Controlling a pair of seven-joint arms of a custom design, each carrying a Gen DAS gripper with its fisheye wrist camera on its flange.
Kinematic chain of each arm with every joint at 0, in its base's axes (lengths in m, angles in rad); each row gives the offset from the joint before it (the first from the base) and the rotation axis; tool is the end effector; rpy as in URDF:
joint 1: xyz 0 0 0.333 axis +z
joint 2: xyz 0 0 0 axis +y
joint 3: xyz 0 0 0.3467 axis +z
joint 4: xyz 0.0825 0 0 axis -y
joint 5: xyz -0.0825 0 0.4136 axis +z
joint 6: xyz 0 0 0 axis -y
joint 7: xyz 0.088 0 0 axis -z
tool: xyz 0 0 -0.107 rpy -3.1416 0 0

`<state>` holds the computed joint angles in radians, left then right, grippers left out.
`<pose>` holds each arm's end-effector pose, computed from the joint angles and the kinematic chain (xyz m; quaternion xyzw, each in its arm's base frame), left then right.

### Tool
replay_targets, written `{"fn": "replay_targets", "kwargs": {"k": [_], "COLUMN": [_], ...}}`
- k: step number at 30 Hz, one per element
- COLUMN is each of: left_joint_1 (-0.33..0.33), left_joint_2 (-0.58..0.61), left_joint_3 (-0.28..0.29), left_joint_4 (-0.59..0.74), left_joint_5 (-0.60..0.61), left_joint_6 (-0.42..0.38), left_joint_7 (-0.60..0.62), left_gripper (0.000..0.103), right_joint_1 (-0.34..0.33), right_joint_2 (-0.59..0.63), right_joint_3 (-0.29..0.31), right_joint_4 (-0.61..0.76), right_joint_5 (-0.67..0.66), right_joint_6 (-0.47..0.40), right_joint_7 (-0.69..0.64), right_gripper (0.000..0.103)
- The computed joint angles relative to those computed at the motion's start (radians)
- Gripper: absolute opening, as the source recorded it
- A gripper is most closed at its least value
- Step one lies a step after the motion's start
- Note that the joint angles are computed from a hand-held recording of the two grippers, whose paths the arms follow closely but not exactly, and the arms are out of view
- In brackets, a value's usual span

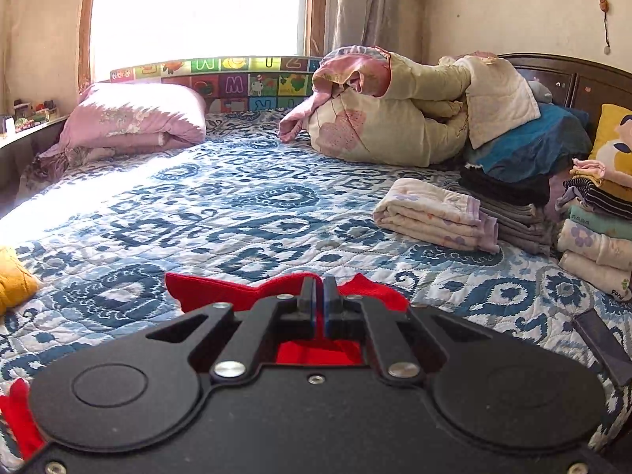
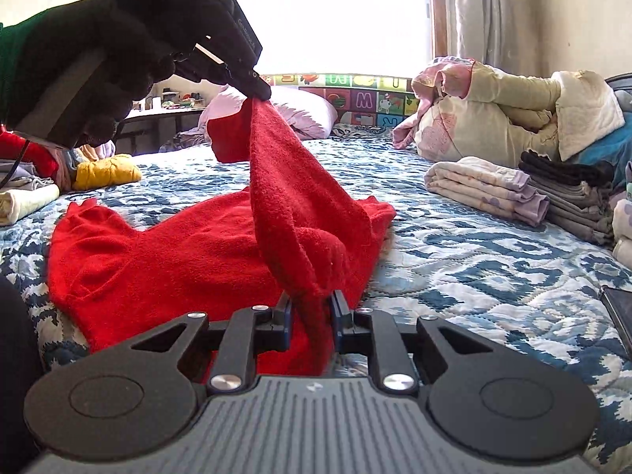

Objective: Fold clothes
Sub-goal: 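Lift the side edge with the left gripper and fold it over the middle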

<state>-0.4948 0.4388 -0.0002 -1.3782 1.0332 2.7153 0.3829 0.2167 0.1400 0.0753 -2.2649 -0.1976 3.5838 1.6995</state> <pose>0.6695 -0.3964 0.5762 -0.5746 0.6193 -0.3982 0.3575 0.5677 0.1946 0.4532 -0.6917 0.4633 -0.3099 0.4591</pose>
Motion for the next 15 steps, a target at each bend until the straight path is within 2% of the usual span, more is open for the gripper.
{"fn": "replay_targets", "kwargs": {"k": [2, 7, 12, 15], "left_joint_1": [-0.034, -0.050, 0.006, 0.040], "left_joint_2": [-0.053, -0.142, -0.172, -0.169], "left_joint_3": [0.041, 0.044, 0.012, -0.021], "left_joint_4": [-0.074, -0.223, -0.326, -0.348], "left_joint_5": [0.121, 0.359, 0.455, 0.464], "left_joint_6": [0.002, -0.069, -0.063, -0.071], "left_joint_7": [-0.101, -0.309, -0.509, -0.507], "left_gripper": [0.002, 0.002, 0.002, 0.002], "right_joint_1": [-0.009, -0.027, -0.034, -0.024], "right_joint_2": [0.000, 0.002, 0.006, 0.009], "right_joint_3": [0.005, 0.015, 0.024, 0.025], "right_joint_4": [0.000, 0.002, 0.009, 0.013], "right_joint_5": [-0.038, -0.121, -0.214, -0.216], "right_joint_6": [0.000, 0.002, -0.018, -0.044], "right_joint_7": [0.004, 0.016, 0.006, -0.031], "right_gripper": [0.018, 0.018, 0.018, 0.018]}}
